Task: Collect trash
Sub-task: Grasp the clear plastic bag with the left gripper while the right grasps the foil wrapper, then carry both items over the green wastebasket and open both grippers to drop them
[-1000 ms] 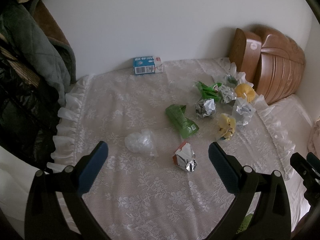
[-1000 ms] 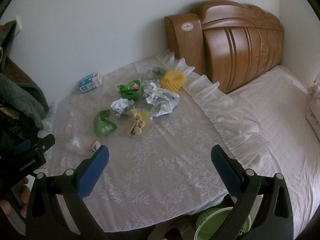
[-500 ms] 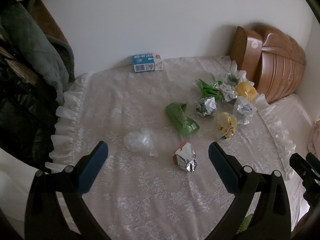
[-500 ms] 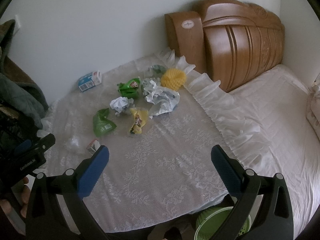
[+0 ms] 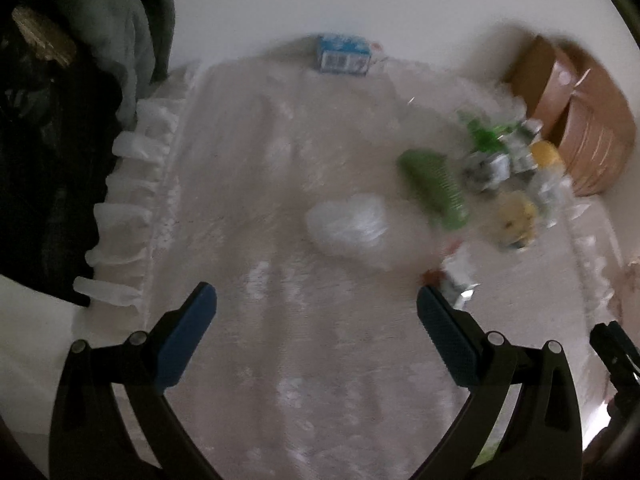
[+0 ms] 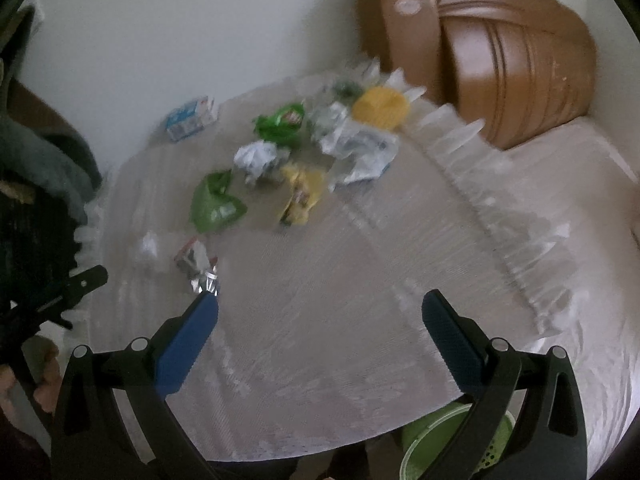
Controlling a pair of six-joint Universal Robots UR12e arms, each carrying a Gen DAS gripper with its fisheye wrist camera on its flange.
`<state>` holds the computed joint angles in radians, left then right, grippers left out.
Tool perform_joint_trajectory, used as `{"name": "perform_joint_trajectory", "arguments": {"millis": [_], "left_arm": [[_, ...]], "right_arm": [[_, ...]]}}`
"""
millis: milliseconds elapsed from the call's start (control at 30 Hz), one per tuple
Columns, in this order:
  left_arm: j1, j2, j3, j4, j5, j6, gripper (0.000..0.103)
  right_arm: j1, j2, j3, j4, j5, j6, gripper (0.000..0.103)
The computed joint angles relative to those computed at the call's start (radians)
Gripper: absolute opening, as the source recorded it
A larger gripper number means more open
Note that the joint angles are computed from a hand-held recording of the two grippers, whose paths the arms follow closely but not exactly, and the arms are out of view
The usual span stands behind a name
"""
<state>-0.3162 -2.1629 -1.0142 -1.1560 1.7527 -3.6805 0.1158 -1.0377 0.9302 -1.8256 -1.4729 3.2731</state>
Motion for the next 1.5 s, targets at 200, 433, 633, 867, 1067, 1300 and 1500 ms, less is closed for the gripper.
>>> {"name": "perform_joint_trajectory", "arguments": {"millis": [200,433,633,867,1067,1300,1500], "left_arm": [[0.009,-0.069,0.060,0.009,-0.013,0.096,0.096],[0.037,-0.134,0.134,-0.053,-0.115,0.099,0.053],[0.057,-0.087,0.064,0.011,-0.135,0.067,0.039],[0.057,-0.017,-0.012,0.073,-0.080,0.117,0.039],[0.051,-0.004,-0.025,0.069,-0.053,0.162,0.039],[0.019,-0.016,0.001,0.073,-0.099,0.255,0.039],[-0.037,-0.059,0.083,0.054,-0.224,0.427,0.039]], "right_arm": [[0.018,0.029,-0.024,0.061,0.010,-0.036,0.101],[0.044,0.055,-0.054,0.065,0.000,-0.091,0.101],[0.063,0.104,-0.104,0.060,0.057,-0.120,0.101],[0.113,0.215,-0.232,0.111,-0.011,-0.173,0.087],[0.115,0.235,-0.268,0.175,-0.002,-0.152,0.036],[0.070,0.097,-0.077,0.052,0.044,-0.084,0.035],[0.008,-0.080,0.146,-0.011,-0.029,0.036,0.035]]}}
